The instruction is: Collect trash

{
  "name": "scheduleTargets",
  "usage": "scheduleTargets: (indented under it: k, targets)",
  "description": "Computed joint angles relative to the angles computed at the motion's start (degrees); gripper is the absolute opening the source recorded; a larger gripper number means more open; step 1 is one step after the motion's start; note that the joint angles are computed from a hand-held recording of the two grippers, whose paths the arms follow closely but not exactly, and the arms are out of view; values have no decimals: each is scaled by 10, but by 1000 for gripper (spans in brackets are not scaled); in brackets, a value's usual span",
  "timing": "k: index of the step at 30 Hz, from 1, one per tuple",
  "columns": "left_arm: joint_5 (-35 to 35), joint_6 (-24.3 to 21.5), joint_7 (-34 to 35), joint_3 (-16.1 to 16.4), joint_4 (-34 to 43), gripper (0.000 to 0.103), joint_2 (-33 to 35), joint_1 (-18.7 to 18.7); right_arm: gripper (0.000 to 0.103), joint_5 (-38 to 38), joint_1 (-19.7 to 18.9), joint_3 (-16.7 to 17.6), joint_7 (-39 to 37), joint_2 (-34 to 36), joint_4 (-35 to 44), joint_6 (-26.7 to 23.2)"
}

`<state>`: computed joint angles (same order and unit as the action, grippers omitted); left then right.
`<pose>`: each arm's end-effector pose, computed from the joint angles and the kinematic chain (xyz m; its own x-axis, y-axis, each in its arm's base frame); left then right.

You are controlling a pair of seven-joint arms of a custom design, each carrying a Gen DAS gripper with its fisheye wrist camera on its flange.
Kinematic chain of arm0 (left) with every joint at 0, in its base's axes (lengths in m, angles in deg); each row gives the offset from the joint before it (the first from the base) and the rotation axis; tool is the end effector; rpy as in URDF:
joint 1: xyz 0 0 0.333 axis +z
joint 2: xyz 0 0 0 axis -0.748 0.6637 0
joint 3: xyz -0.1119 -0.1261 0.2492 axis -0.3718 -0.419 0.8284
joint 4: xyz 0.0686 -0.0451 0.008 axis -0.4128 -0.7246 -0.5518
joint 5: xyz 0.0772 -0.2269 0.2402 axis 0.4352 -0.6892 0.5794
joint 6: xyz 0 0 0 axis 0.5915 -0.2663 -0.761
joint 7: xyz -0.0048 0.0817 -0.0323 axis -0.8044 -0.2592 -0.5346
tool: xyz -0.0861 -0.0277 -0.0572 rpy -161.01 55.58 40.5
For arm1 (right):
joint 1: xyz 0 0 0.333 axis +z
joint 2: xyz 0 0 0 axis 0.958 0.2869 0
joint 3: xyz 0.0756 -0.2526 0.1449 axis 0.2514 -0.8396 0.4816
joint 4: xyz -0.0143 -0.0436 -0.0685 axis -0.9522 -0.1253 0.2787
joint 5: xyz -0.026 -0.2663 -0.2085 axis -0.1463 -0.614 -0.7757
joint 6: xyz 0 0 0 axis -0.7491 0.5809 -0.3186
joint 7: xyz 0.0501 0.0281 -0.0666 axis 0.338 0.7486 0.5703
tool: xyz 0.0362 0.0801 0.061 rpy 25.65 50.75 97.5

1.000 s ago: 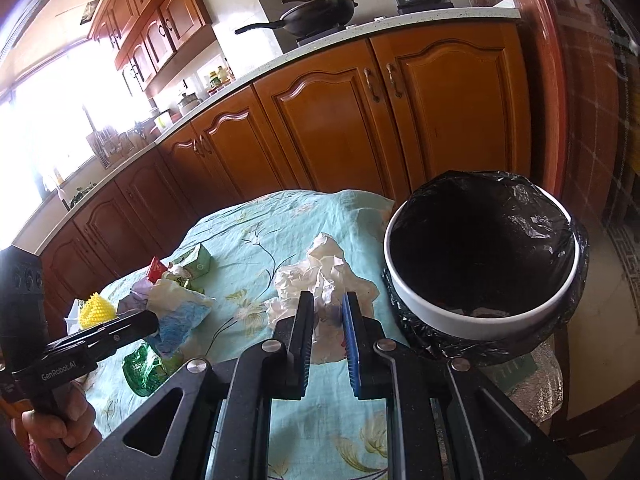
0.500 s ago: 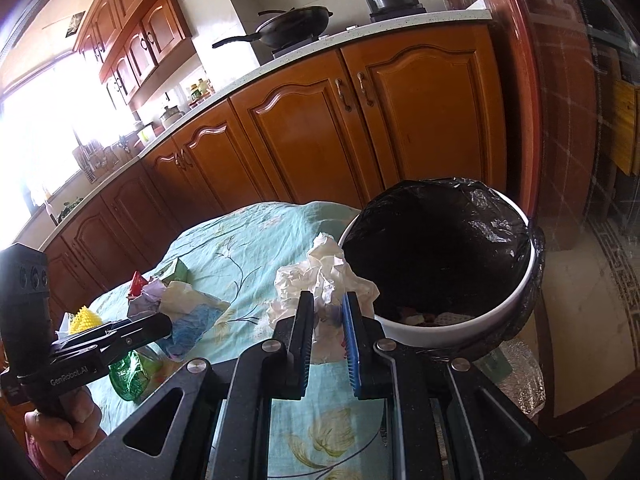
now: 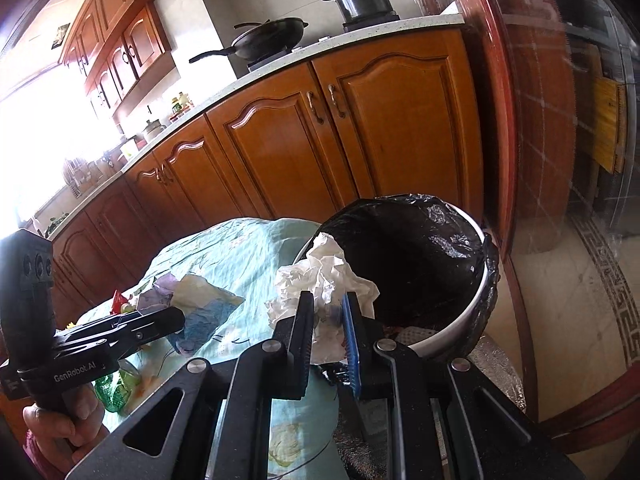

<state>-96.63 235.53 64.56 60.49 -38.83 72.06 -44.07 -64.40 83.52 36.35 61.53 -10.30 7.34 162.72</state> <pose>0.6831 -0.0920 0.3645 -0.2008 -0.9440 0.2616 -0.7036 -0.0468 -0.7091 0.6795 0.2788 0.3494 0.2942 -0.9010 -0.3189 -0.6451 0.0590 -0.7618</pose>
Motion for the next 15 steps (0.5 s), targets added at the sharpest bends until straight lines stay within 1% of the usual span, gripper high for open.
scheduleTargets:
  k: [4,9,12,15]
  targets:
    - [27,-35,-22,30,61,27,29,-29,15,4,4,-13,4,7,19,-10]
    - [58,-92,-49,52,152,27,75,-53,15,10,11,-32,5,19,50,-28]
    - [84,-125,-73,73,212,27,104,-73,15,15,16,-42,2,34,84,-48]
    - [110,-169,-94,85,284,27,141,-87,15,22,21,-53,-1,50,120,-73]
